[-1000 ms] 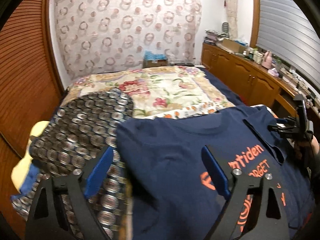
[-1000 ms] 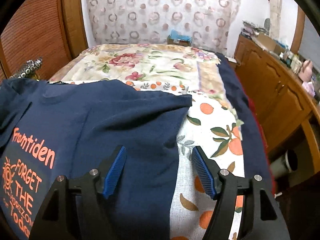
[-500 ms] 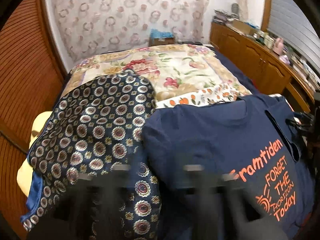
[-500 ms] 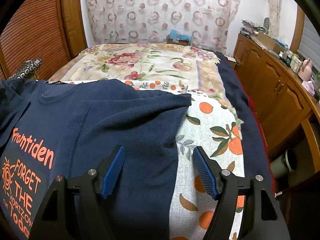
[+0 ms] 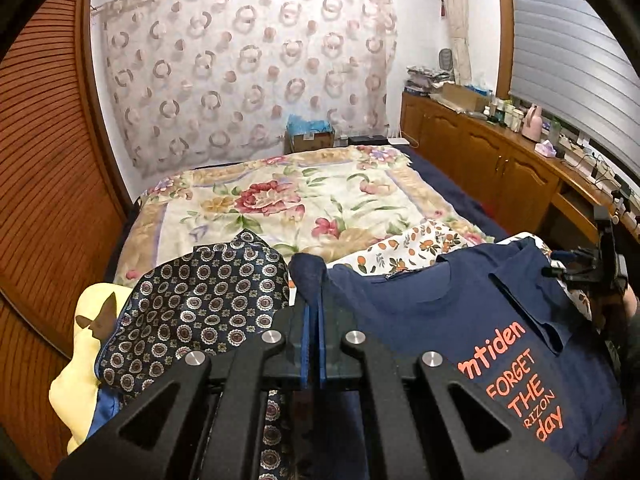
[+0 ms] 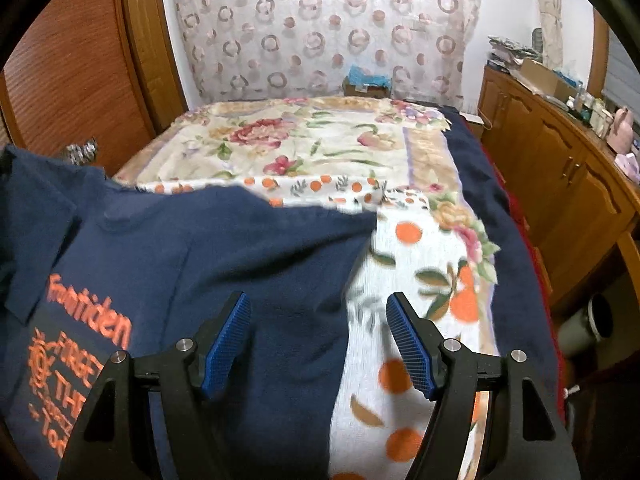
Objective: Fold small clothes
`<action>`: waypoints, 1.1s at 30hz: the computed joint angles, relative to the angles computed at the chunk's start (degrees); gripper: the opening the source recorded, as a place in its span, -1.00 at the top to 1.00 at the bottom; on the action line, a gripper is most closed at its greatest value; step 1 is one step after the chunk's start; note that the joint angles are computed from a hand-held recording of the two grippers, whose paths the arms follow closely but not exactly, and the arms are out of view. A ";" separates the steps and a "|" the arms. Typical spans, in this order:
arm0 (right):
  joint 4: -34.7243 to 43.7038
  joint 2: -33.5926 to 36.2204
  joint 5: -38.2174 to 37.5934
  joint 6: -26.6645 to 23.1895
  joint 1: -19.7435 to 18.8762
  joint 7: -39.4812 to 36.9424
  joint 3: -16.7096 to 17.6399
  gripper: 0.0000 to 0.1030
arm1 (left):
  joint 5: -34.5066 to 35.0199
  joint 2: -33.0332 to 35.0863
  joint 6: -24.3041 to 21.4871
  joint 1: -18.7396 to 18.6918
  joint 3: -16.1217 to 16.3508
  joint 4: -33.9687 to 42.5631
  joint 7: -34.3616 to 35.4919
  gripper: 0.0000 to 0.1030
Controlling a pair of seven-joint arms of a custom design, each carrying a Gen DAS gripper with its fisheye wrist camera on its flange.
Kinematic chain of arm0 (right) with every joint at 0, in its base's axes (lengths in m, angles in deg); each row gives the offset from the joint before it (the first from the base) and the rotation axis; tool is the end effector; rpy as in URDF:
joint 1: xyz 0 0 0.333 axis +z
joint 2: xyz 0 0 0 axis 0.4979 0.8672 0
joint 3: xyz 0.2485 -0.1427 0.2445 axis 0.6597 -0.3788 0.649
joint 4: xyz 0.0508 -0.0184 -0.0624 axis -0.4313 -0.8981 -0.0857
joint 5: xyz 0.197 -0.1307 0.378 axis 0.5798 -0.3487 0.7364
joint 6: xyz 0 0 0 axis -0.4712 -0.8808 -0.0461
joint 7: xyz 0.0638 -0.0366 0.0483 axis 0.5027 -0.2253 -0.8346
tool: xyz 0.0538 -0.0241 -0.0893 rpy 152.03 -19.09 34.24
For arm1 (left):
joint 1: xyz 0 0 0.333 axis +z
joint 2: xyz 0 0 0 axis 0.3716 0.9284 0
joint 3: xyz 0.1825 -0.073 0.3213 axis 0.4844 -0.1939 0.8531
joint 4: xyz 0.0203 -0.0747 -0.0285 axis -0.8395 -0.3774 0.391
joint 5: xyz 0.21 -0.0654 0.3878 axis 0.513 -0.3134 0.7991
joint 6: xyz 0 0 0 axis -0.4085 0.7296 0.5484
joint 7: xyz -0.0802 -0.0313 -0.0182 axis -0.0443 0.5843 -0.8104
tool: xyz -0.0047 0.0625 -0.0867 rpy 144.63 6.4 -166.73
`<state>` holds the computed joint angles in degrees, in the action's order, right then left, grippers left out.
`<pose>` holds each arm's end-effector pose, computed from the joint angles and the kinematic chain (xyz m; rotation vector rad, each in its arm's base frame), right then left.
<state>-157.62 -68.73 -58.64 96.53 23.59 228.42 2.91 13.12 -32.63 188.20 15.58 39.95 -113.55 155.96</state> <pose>0.4449 0.0900 0.4302 -1.4754 1.9996 -0.7581 0.6079 -0.1264 0.5130 -1.0556 2.3225 -1.1050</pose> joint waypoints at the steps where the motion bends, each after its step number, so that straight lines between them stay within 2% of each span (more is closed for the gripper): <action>1: 0.24 0.40 0.79 0.93 0.41 -1.42 -1.05 -0.41 | -0.02 -0.12 -0.04 0.00 0.01 -0.26 -0.30 0.92; 6: 2.65 4.62 9.11 0.29 2.63 -11.12 -5.00 -0.36 | -2.91 -1.59 -0.88 -0.45 0.16 -2.48 1.90 0.92; 8: 2.92 6.30 14.96 1.95 4.63 -16.26 -7.67 -0.35 | -4.16 -2.46 -1.41 -0.61 0.51 -3.49 3.09 0.92; 11: 4.25 7.74 17.19 1.12 3.87 -18.62 -6.46 -0.22 | -4.80 -3.11 -2.21 -0.73 0.99 -4.18 3.77 0.92; 12: 4.72 8.44 18.73 0.93 4.53 -20.34 -6.86 -0.06 | -4.99 -3.29 -2.41 -0.75 1.12 -4.35 4.01 0.92; 14: 5.91 9.41 18.03 0.77 4.03 -20.85 -6.11 0.40 | -5.67 -3.89 -2.95 -0.82 1.38 -4.90 4.58 0.92; 15: 6.15 9.66 19.32 1.08 4.87 -22.85 -6.60 0.77 | -6.27 -4.34 -3.35 -0.88 1.53 -5.24 5.01 0.92; 16: 6.02 9.48 20.13 2.12 5.22 -24.17 -6.63 0.84 | -7.26 -5.01 -3.82 -0.93 1.79 -5.73 5.76 0.92; 17: 6.15 8.91 16.91 2.13 3.57 -21.54 -4.97 0.86 | -8.20 -5.79 -4.41 -0.99 2.07 -6.24 6.51 0.92; 18: 6.55 7.77 10.33 1.65 0.35 -15.68 -1.59 0.87 | -8.85 -6.37 -5.00 -1.02 2.37 -6.58 7.12 0.92; 21: 5.80 2.85 -4.36 3.70 -5.09 -1.64 3.64 0.88 | -11.59 -9.70 -6.88 -1.20 3.48 -8.94 9.73 0.92; 24: 3.46 -4.01 -12.61 3.55 -5.91 7.21 5.81 0.89 | -14.11 -13.49 -8.82 -1.34 5.00 -11.85 11.99 0.92; 28: -2.62 -14.01 -12.35 2.36 -1.93 9.07 4.90 0.89 | -15.55 -18.35 -11.27 -1.01 7.08 -16.38 14.03 0.92; 33: -11.08 -26.84 -4.19 -0.40 3.23 5.85 5.72 0.89 | -15.76 -24.20 -14.96 0.24 10.03 -21.96 15.56 0.92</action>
<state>-168.70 -95.57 -62.83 96.13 26.82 234.27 8.63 -2.64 -56.82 173.24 15.83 49.98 -135.50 171.52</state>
